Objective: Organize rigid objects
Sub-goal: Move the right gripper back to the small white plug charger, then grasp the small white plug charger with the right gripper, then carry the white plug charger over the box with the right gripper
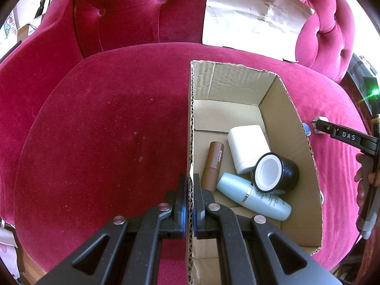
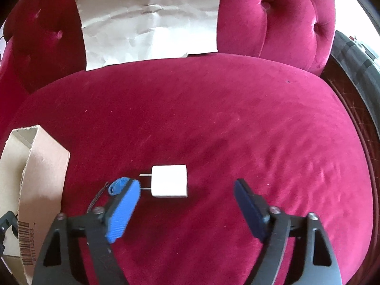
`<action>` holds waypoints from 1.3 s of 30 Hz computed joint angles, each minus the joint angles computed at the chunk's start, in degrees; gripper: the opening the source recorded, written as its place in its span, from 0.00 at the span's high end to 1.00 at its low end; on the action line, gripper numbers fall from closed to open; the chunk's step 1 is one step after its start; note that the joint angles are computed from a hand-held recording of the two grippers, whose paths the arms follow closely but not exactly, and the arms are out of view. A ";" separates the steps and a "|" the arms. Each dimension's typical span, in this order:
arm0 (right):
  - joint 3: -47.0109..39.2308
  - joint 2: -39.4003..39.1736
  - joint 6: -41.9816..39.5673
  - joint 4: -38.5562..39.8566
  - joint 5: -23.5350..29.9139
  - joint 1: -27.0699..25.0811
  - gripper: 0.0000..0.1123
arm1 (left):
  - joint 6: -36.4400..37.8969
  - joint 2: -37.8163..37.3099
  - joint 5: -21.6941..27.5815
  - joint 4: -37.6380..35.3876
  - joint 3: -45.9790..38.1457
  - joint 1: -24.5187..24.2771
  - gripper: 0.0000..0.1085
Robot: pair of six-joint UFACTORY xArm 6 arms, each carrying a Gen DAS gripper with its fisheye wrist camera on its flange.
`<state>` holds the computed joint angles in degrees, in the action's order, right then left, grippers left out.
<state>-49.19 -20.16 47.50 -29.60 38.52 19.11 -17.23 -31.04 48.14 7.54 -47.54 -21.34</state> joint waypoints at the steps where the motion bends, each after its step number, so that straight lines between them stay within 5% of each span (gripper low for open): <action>1: -0.02 0.08 -0.12 0.03 -0.09 0.08 0.34 | -0.08 0.01 0.00 0.02 -0.01 -0.03 0.97; 9: -0.20 0.24 -2.00 1.26 -1.10 0.67 0.73 | 0.11 -0.17 0.11 -0.11 0.04 0.04 0.97; 39: -3.52 -2.24 2.39 -1.37 4.42 2.46 0.73 | 0.33 -0.27 0.10 -0.14 0.12 0.15 0.97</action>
<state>-52.70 -22.39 49.89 -30.97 42.95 21.56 -16.89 -31.31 48.24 7.40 -47.42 -21.20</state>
